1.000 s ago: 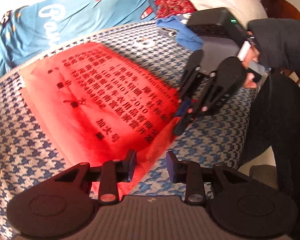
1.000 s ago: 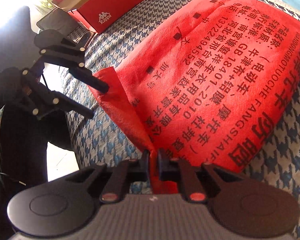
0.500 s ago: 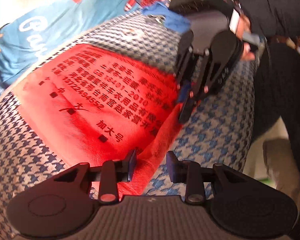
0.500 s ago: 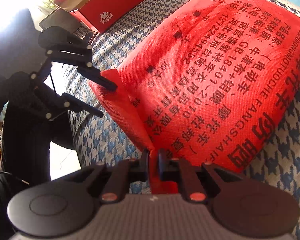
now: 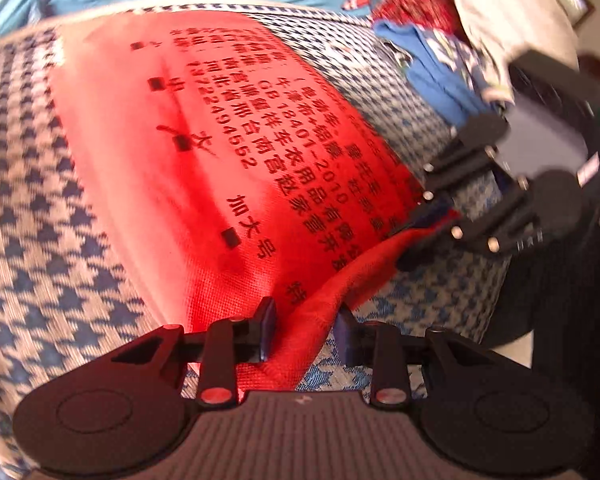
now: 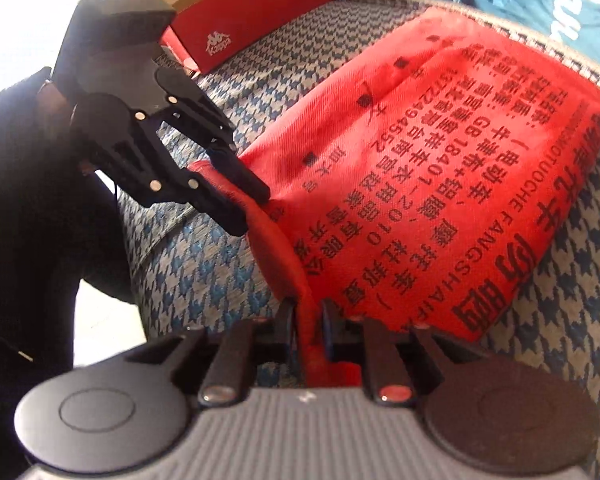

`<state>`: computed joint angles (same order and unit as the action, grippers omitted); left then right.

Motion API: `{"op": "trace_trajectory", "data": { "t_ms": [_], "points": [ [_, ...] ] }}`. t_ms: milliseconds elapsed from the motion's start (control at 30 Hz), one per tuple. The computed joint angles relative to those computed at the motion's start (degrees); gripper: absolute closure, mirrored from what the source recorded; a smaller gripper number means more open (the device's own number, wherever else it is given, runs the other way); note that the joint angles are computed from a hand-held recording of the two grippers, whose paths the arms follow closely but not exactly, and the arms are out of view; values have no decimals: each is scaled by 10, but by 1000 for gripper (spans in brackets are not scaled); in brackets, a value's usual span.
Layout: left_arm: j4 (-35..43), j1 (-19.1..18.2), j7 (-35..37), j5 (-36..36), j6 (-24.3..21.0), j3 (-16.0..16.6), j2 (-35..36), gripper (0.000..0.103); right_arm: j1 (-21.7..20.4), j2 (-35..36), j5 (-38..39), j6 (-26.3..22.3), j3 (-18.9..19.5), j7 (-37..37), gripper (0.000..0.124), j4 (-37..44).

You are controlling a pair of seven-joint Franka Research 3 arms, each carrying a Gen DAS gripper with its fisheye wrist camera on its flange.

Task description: Fold shopping bag

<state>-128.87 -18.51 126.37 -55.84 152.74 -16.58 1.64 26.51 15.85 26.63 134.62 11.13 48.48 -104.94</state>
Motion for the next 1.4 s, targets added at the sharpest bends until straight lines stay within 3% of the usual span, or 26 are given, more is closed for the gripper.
{"op": "trace_trajectory", "data": {
  "t_ms": [200,600,700,800,967,1067,1200,1400],
  "points": [
    [5,3,-16,0,-10,1,1,74,6,-19,1,42,2,-5,107,-30],
    [23,16,-33,2,-36,0,17,74,2,-24,23,58,5,-6,102,-26],
    [23,18,-38,1,-36,-1,18,74,1,-43,52,91,11,-25,90,-47],
    [23,20,-35,-9,-36,-2,18,74,3,-63,71,118,14,-44,89,-68],
    [19,22,-22,-38,-35,-2,18,74,11,-98,100,125,17,-86,110,-102],
    [19,23,-20,-48,-37,-1,18,74,21,-109,89,128,15,-95,111,-120],
    [20,23,-19,-51,-39,0,19,74,34,-107,63,177,12,-63,111,-143],
    [22,22,-29,-37,-39,0,19,74,28,-90,137,215,20,-76,111,-140]
  ]
}}
